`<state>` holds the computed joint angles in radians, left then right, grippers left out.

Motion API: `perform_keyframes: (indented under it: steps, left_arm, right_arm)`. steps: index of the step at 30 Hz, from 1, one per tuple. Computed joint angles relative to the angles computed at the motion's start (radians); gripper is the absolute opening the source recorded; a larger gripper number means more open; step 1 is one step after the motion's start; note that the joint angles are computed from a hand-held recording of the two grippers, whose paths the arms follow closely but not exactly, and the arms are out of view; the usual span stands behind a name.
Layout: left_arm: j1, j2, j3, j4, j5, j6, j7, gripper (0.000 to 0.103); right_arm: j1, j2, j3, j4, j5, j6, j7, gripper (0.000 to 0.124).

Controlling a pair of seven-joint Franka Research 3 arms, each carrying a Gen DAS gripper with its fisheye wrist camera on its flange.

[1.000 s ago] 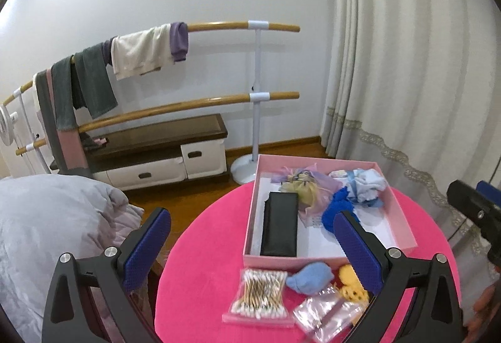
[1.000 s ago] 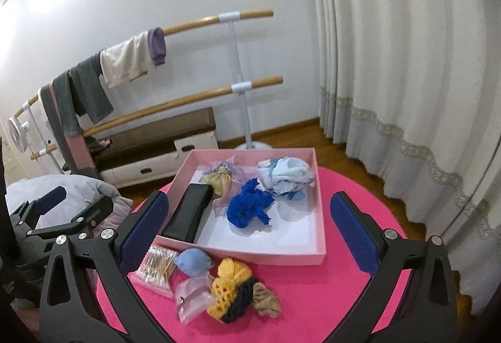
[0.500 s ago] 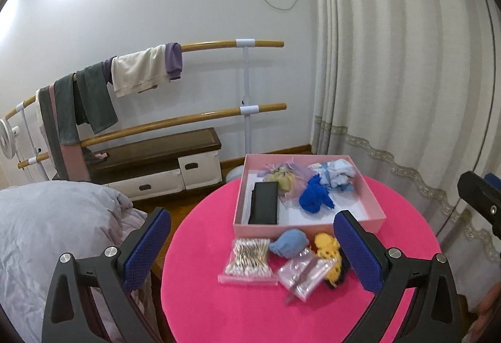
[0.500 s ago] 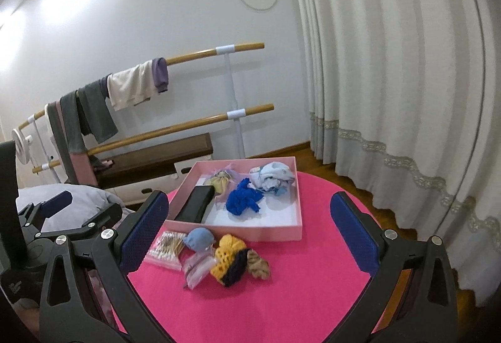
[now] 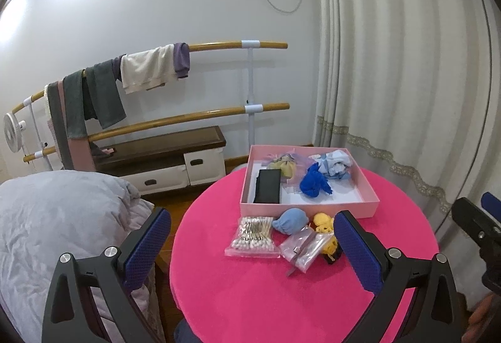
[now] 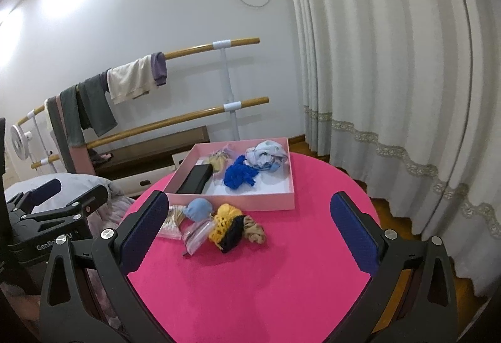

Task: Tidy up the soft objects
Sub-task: 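Withdraw both tools from the box back toward the table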

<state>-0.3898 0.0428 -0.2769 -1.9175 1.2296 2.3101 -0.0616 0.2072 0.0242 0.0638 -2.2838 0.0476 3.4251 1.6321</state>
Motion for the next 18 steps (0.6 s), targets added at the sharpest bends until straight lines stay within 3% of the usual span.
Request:
perform_keyframes:
  steps: [12, 18]
  left_arm:
    - [0.005, -0.045, -0.018, -0.049, 0.022, -0.006, -0.057, 0.103]
    - [0.013, -0.037, -0.016, -0.049, 0.026, -0.001, -0.073, 0.103]
  right_arm:
    - [0.012, -0.022, -0.015, -0.024, -0.092, 0.004, 0.070, 0.103]
    - [0.023, -0.017, -0.012, -0.013, -0.017, -0.002, 0.003, 0.103]
